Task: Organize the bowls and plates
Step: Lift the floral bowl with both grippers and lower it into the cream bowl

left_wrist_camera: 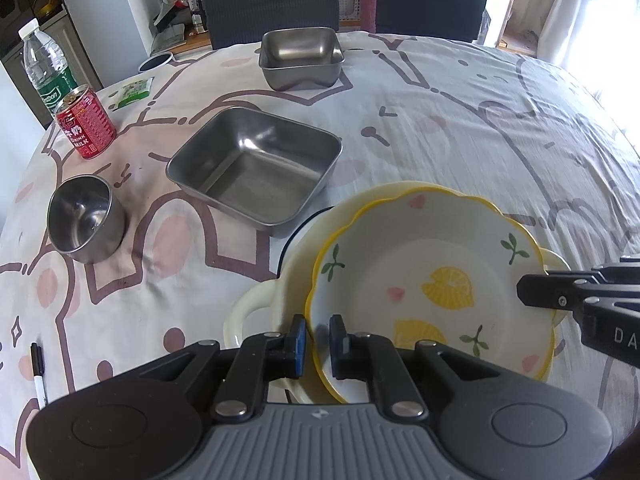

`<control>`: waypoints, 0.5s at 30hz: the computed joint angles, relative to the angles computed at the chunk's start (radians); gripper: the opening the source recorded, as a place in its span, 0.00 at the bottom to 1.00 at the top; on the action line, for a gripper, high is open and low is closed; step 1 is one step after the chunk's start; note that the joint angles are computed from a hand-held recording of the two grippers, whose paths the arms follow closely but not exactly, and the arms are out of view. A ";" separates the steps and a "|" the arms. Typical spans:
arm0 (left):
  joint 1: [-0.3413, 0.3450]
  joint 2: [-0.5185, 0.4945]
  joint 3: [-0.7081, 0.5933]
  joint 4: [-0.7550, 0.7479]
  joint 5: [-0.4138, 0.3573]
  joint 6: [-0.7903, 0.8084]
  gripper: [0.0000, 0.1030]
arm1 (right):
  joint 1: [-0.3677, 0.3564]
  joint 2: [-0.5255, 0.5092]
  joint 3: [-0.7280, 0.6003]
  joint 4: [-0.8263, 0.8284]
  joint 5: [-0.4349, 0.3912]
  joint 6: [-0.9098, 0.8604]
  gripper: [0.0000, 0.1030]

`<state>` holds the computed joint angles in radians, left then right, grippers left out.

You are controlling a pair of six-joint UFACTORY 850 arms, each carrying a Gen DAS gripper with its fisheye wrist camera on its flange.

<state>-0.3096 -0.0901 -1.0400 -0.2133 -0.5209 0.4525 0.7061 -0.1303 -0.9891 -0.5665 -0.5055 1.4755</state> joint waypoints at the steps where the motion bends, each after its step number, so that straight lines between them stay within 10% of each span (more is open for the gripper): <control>1: -0.001 0.000 0.000 0.002 0.001 0.001 0.13 | 0.000 0.000 0.000 0.002 0.000 -0.002 0.09; 15: 0.007 0.004 0.001 -0.036 0.004 0.038 0.13 | -0.008 -0.027 -0.019 0.117 -0.021 -0.125 0.10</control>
